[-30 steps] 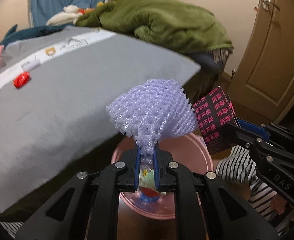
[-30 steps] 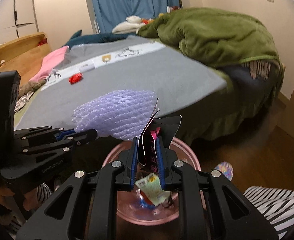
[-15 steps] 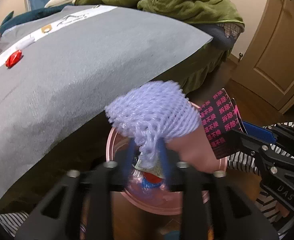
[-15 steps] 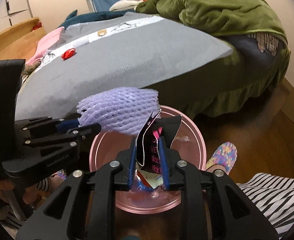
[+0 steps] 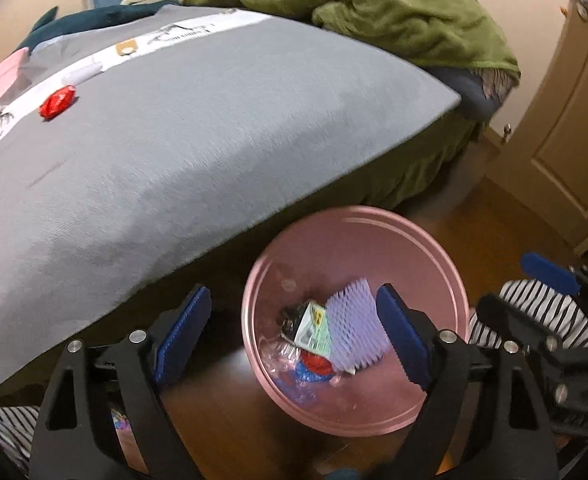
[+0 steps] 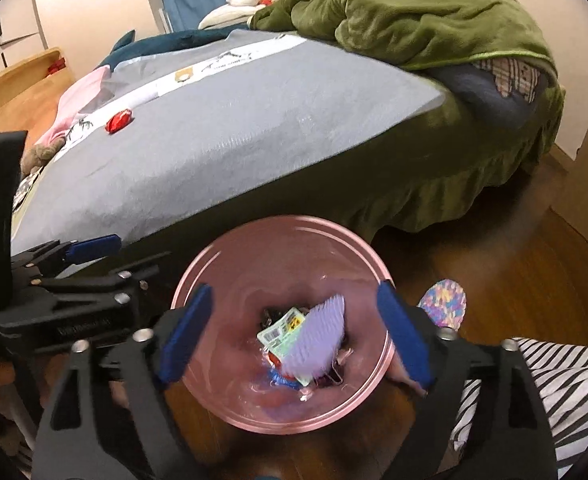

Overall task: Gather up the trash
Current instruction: 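Open both tools to drop the foam net and packet into the bin, then move both open tools back toward the red wrapper and white foam pad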

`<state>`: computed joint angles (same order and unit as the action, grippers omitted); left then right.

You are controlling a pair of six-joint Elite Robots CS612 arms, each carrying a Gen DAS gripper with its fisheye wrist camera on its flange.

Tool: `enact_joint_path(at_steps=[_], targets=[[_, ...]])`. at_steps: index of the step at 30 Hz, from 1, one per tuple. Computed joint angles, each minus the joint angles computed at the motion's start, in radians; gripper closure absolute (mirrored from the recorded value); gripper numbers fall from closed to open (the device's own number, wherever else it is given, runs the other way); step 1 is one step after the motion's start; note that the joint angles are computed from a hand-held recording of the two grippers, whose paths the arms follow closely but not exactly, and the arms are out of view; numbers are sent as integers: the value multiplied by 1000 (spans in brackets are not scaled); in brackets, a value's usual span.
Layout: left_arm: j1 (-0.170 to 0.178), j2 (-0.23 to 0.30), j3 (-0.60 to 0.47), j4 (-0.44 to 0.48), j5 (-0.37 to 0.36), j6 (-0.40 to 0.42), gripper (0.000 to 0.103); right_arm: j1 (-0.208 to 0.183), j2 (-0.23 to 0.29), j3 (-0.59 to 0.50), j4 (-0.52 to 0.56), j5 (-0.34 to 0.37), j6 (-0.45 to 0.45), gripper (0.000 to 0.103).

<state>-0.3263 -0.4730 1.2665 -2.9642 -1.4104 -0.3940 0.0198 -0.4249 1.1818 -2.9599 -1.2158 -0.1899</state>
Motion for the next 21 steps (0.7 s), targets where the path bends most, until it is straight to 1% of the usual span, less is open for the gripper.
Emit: enact_joint_path(at_steps=[3, 5, 8, 9, 11, 13, 15, 17, 19, 21], targets=[[2, -19, 13, -31, 30, -12, 19, 4, -9, -1, -25, -6, 7, 9], [6, -35, 26, -72, 49, -15, 19, 7, -15, -7, -48, -1, 11, 5], [13, -68, 58, -192, 120, -20, 11, 9, -16, -32, -75, 24, 13, 5], [14, -74, 61, -216, 143, -20, 8, 11, -15, -45, -82, 31, 17, 5], [24, -89, 70, -276, 200, -20, 8, 17, -11, -76, -96, 44, 28, 5], [36, -96, 67, -301, 246, -24, 8, 25, -1, -110, -121, 53, 51, 5], [49, -96, 58, -315, 310, -40, 8, 35, 14, -146, -150, 62, 75, 5], [63, -92, 46, -325, 355, -64, 8, 45, 34, -194, -159, 63, 91, 5], [83, -80, 32, -351, 404, -93, 8, 57, 55, -245, -146, 62, 91, 5], [103, -61, 4, -342, 433, -111, 8, 72, 82, -309, -105, 67, 83, 5]])
